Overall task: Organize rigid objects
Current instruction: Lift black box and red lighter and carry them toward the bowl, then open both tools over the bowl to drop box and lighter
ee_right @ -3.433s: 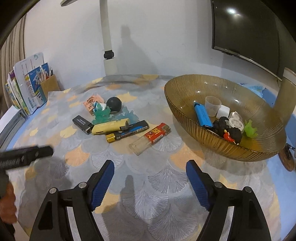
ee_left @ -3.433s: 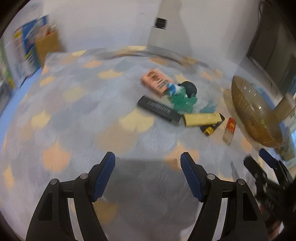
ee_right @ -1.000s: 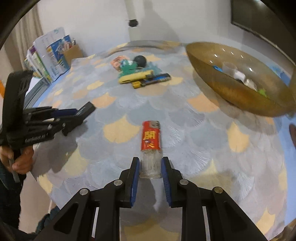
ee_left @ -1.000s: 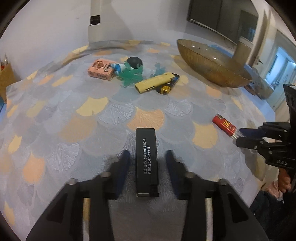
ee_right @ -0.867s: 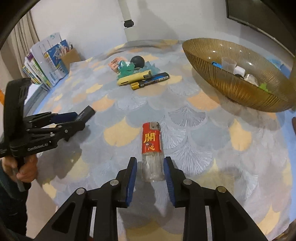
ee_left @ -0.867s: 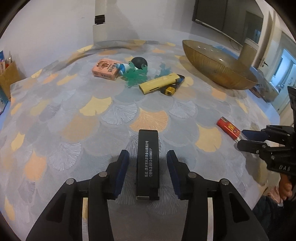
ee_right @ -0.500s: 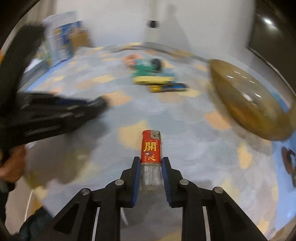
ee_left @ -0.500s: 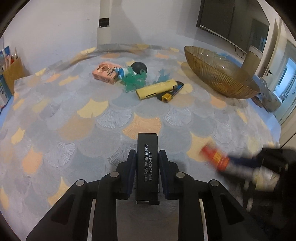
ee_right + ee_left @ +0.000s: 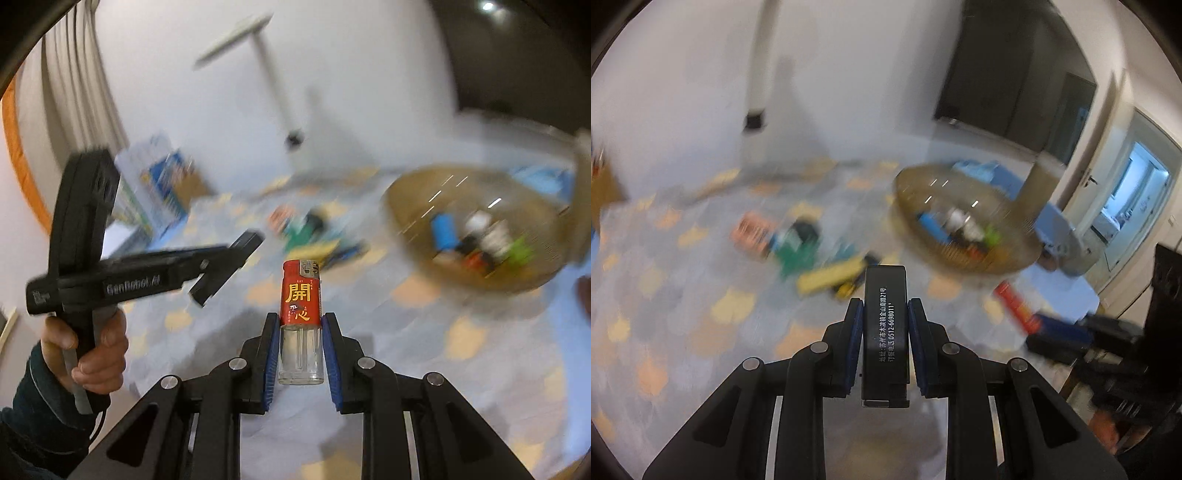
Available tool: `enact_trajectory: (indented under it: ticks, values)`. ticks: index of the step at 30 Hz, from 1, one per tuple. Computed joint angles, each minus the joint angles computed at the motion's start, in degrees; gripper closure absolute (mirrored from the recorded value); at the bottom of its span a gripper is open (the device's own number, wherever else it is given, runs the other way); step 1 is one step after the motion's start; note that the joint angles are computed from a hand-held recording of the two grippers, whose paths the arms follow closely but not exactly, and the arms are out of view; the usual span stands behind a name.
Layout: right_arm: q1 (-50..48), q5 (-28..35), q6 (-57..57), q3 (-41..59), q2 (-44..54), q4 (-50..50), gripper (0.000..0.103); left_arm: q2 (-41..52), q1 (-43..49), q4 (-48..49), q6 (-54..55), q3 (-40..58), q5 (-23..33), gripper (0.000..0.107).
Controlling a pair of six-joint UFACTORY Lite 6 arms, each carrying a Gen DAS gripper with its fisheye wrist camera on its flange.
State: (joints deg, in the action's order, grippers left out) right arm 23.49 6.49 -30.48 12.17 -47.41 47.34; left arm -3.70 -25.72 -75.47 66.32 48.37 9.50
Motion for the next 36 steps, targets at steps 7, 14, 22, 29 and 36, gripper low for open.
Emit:
enact_trajectory:
  ticks: [7, 14, 22, 29, 36]
  values:
    - [-38.29, 14.04, -17.99, 11.05, 0.49, 5.66, 0.081, 18.75, -7.59, 40.85, -41.97, 28.75, -0.52, 0.086]
    - [-56.47, 23.05, -42.16, 22.75, 26.66, 25.86, 0.081, 39.33, -9.96, 55.73, -61.03, 51.05, 6.19, 0.086]
    - [-52.45, 18.96, -44.04, 26.3, 36.42, 27.59, 0.081, 48.16, -12.14, 68.61, -73.65, 61.56, 11.18, 0.082]
    - [-53.23, 19.71, -39.79, 25.15, 36.29, 23.54, 0.07, 35.4, -10.58, 77.27, -81.84, 44.03, 4.45, 0.047]
    - [-56.07, 27.87, -39.71, 15.95, 21.38, 24.91, 0.044, 11.9, -1.17, 53.17, -61.6, 10.94, -5.47, 0.039]
